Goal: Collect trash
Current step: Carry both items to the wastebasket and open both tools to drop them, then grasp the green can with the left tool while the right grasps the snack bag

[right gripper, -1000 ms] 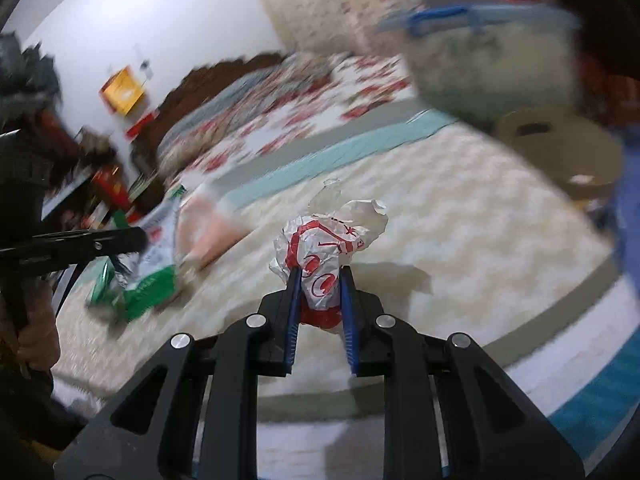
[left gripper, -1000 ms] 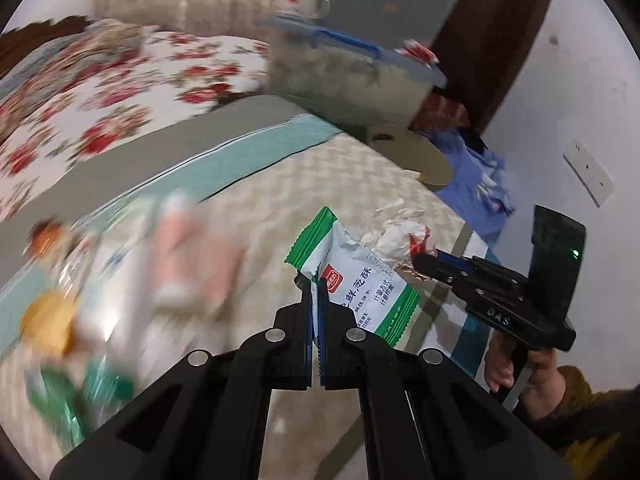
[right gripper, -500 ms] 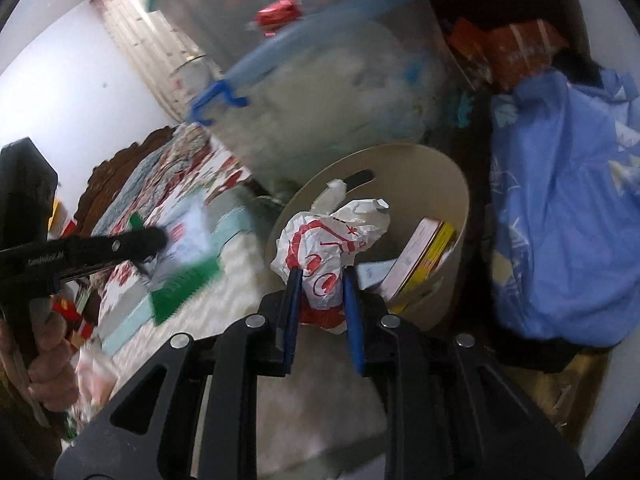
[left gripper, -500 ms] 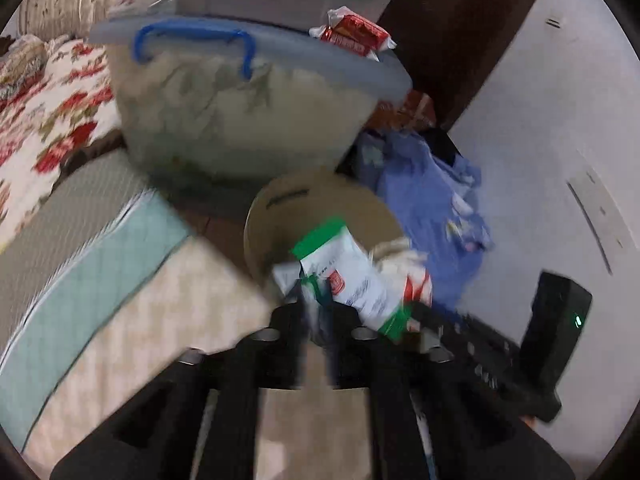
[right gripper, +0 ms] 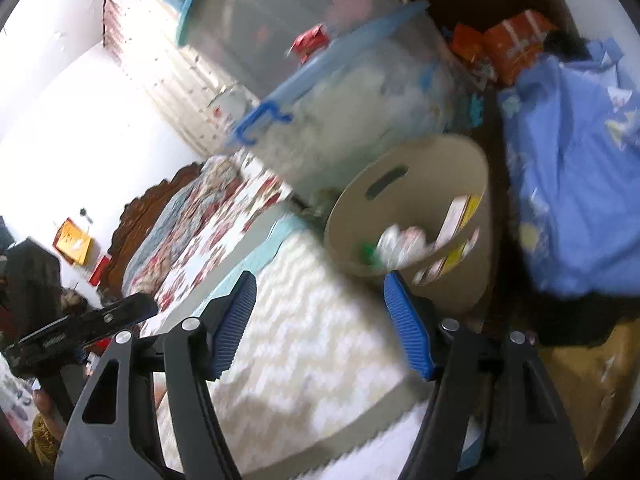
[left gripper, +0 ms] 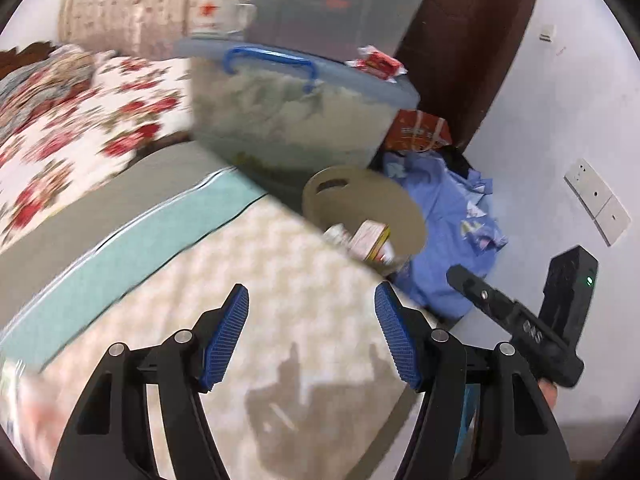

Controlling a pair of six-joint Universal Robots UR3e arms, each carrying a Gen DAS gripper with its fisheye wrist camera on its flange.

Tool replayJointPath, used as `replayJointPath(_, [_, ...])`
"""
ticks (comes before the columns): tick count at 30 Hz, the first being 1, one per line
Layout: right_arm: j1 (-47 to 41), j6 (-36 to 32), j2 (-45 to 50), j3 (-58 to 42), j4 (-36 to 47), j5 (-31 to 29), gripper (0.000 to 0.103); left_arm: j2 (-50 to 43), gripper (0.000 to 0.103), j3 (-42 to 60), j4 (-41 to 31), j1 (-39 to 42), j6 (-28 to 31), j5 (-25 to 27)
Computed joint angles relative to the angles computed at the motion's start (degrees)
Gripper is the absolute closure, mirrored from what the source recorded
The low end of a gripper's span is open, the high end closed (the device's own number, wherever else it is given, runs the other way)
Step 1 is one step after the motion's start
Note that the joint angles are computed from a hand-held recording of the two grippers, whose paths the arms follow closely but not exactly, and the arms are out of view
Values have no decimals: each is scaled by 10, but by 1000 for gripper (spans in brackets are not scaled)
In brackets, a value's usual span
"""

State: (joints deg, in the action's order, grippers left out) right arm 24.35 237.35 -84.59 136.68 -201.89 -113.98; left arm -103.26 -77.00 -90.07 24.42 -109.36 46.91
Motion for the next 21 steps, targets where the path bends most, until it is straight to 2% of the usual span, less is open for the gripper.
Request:
replayJointPath(6, [94, 32, 94, -131, 86, -31, 38, 65, 41, -50, -71, 183, 125, 3])
replayJointPath(10, [135, 12, 170, -261, 160, -16, 38, 47, 40, -22, -119, 286, 181, 28])
replayJointPath(17, [196, -33, 301, -519, 301, 24, 38, -61, 40, 142, -210, 424, 207, 24])
replayJointPath(21, [213, -50, 363, -641, 367, 53, 38, -139, 40, 259, -253, 474, 198, 12])
